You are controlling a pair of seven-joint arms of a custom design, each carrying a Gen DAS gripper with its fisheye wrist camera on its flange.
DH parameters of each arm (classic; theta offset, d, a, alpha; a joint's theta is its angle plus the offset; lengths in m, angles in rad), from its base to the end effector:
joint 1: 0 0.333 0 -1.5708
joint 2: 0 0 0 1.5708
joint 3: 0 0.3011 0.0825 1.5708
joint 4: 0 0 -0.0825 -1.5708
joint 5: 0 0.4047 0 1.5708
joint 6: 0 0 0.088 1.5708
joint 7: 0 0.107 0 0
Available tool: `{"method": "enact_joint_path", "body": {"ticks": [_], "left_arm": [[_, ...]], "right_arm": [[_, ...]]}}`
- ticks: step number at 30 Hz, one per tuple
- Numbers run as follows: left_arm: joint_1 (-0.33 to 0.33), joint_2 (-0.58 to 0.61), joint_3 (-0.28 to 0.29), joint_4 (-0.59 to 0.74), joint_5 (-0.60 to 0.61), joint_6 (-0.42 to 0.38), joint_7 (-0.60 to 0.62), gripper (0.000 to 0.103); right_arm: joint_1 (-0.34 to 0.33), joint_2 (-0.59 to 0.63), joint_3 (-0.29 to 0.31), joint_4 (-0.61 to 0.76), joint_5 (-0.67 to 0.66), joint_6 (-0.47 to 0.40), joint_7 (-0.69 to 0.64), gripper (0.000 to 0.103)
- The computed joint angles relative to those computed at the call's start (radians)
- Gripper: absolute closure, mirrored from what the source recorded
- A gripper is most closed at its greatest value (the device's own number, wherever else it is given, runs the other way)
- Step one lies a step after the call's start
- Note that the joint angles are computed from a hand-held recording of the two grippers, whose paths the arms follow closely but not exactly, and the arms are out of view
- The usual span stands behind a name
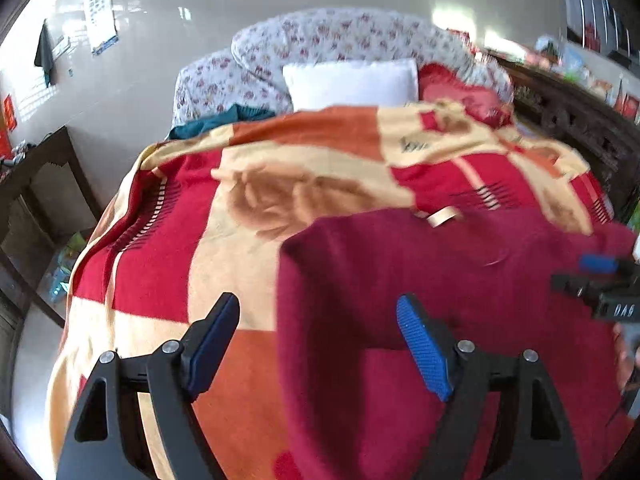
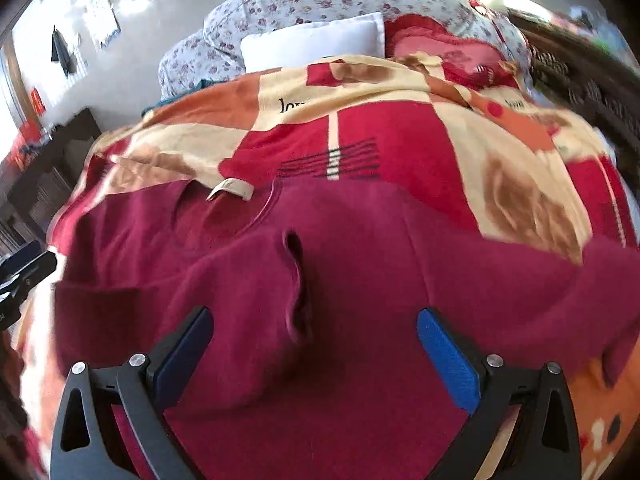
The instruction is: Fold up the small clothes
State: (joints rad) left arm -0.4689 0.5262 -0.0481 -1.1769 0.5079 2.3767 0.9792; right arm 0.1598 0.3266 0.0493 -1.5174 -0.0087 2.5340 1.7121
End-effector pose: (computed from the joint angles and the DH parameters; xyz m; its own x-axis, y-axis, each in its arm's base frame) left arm 0.6771 -0.3672 0.5531 -0.1230 -0.9892 -0.0802 -0.6924 0.1434 -0.7071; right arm 0.7079 0.1451 0.5357 0.0989 -0.9904 -0.0971 -0.7769 -0.0159 -0.6294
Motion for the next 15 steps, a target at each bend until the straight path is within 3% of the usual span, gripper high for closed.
{"method": "enact_joint_path", "body": {"ticks": [1, 2, 3, 4, 6, 8, 12, 15], "left_arm": [[0.005, 0.022, -0.002, 0.023, -0.003, -0.006, 0.022, 0.023], [0.009, 0.043, -0.003, 0.045, -0.007, -0.013, 0.05, 0.023], [0.015, 0.056, -0.004, 0.056, -0.013, -0.011, 0.079, 0.023], [0.022, 0.046, -0.006, 0.039, -0.02, 0.004, 0.1, 0.023], [0.039, 0.022, -0.013, -0.004, -0.04, 0.051, 0.14, 0.023], [0.052, 0.005, -0.02, -0.026, -0.067, 0.079, 0.164, 0.023], [0.059, 0.04, -0.017, 0.047, -0.128, 0.041, 0.158, 0.019], [0.047, 0.109, -0.002, 0.158, -0.142, -0.022, 0.137, 0.019]], "right_arm": [[0.005, 0.012, 0.002, 0.007, -0.015, 0.028, -0.019, 0.005], [0.002, 0.017, 0.009, 0.013, -0.009, 0.034, -0.04, 0.026], [0.001, 0.019, 0.012, 0.015, -0.007, 0.038, -0.053, 0.055], [-0.003, 0.007, 0.015, -0.005, 0.0, 0.065, -0.066, 0.063], [-0.03, -0.018, 0.037, -0.036, 0.065, 0.099, -0.118, 0.095], [-0.087, -0.068, 0.08, -0.093, 0.216, 0.126, -0.227, 0.096], [-0.044, -0.169, 0.007, -0.225, 0.113, 0.209, -0.167, 0.096], [-0.063, -0.195, 0.014, -0.254, 0.216, 0.191, -0.228, 0.096]]}}
